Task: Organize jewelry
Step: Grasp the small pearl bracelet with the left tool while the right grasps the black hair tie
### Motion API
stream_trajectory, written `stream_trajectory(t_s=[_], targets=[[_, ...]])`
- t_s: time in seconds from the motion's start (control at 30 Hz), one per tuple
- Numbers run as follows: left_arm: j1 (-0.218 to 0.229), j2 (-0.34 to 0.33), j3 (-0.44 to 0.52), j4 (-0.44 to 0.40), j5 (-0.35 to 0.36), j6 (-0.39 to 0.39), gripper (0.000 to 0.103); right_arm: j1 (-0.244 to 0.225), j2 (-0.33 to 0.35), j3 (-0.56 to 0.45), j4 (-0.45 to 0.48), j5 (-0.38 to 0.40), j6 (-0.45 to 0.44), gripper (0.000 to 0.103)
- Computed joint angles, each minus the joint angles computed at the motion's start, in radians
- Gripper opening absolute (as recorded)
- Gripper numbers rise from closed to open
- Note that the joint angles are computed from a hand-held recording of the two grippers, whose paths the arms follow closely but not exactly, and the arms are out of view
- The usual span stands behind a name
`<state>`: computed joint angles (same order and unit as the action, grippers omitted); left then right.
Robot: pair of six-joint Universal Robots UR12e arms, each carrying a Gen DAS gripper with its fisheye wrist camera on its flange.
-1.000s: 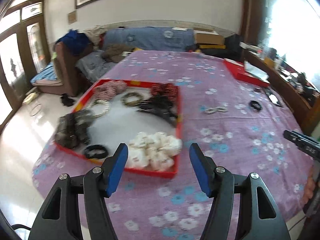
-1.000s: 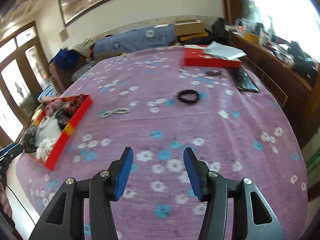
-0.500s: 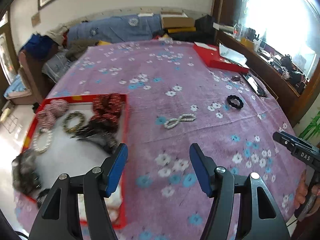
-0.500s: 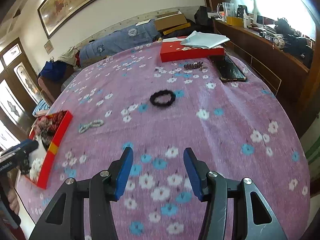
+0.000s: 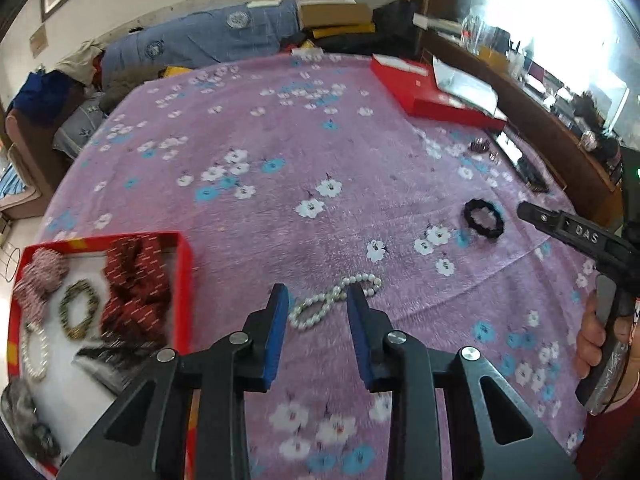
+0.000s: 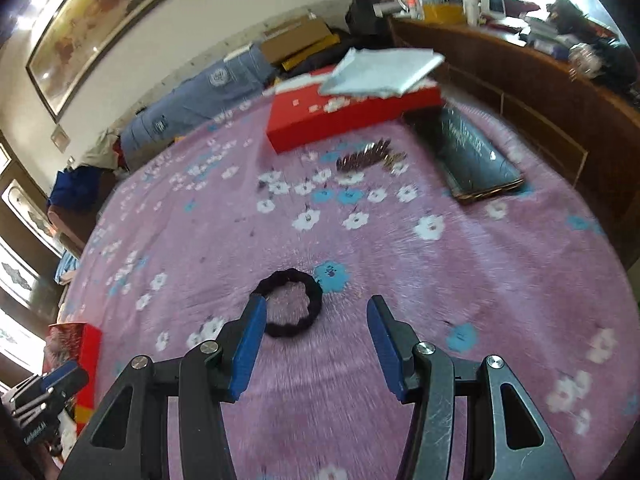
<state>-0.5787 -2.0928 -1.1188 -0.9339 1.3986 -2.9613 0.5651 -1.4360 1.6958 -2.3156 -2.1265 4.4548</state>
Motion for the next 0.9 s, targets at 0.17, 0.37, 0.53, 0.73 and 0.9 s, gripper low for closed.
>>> stream_trajectory(t_s=[0.17,0.37,0.53,0.73,0.9], targets=[[-0.015,-0.048,0.046,-0.050,0.017,0.030,0.029,-0.017,0.013,0.008,-0.009,0.015,-0.020,0.056],[-0.022,-0.079,0.072,-0.056,0.029,0.038,0.027,-0.024,0.017,0.023,-0.051,0.018,-0.063,0.056],[-0.019,-0.083,0.075,-0.062,0.016,0.057,0.018,-0.016,0.034,0.002,-0.028,-0.005,-0.098,0.051],[-0.016,-0.076,0.064,-0.048,0.022,0.062,0.005,-0.003,0.060,-0.044,0.095,-0.065,-0.122,0.015],[-0.011,-0.064,0.055,-0.036,-0.004,0.028,0.005,-0.007,0.045,-0.015,0.030,-0.054,-0.119,0.010]])
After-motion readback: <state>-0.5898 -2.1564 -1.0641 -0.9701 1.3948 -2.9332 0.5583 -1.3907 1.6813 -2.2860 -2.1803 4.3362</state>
